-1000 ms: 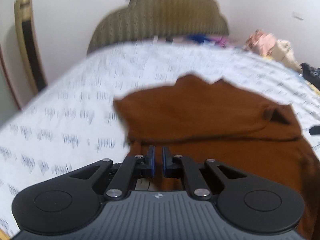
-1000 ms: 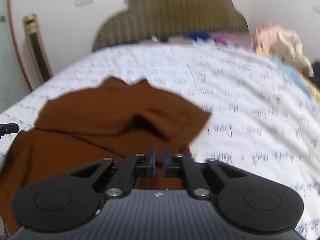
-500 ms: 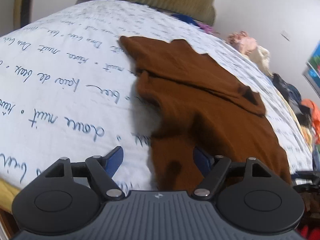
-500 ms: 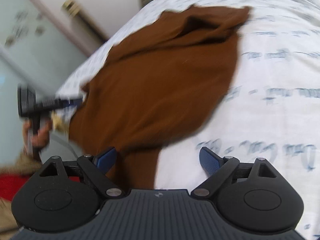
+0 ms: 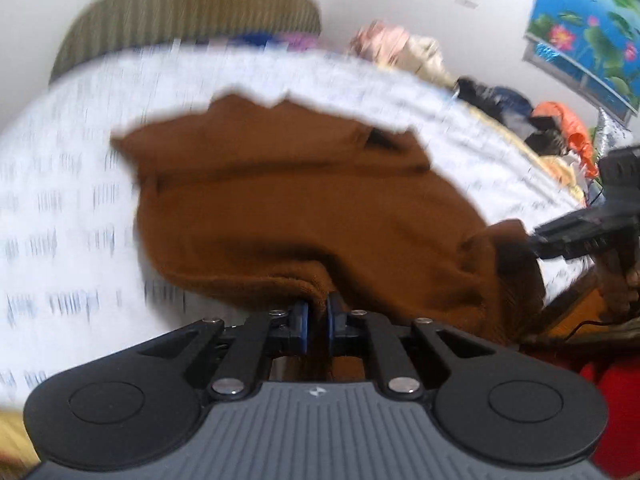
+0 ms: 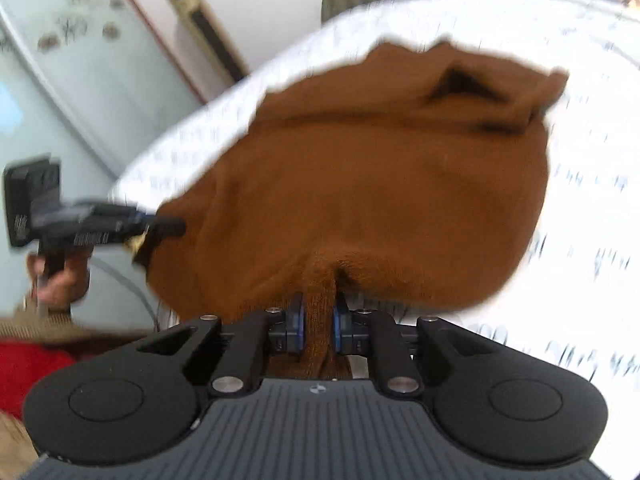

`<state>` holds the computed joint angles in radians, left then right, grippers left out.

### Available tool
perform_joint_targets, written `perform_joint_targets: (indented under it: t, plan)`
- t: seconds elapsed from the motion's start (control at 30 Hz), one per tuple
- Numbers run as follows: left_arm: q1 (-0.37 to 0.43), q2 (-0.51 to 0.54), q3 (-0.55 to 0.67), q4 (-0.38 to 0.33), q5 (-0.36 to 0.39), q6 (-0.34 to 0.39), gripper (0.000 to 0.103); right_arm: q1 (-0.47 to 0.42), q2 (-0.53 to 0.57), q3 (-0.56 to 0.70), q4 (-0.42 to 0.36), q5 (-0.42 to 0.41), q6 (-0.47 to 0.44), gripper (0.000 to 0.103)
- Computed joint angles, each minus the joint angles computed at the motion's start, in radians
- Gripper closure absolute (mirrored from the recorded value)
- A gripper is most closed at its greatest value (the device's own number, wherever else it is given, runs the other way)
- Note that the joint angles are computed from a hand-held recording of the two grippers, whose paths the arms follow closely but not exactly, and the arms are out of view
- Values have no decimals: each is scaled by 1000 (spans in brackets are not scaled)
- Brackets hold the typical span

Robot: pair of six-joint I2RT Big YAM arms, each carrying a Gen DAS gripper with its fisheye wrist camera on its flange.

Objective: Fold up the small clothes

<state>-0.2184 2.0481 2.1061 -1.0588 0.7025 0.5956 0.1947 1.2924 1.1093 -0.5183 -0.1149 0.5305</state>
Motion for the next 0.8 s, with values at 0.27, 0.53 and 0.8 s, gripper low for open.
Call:
perform_joint_targets:
  t: [0.27,0.53,0.8]
  plan:
    - [-66,121,203,71,-98,-183,93,-82,63,97,13,121,-21,77]
    - [-46,305,447,-158,-60,-278,87,-168,65,-55,209,-92,267,43]
    - [-28,233,294,-54,-16,-326,49,-158,65,-99,260,-91,312,43]
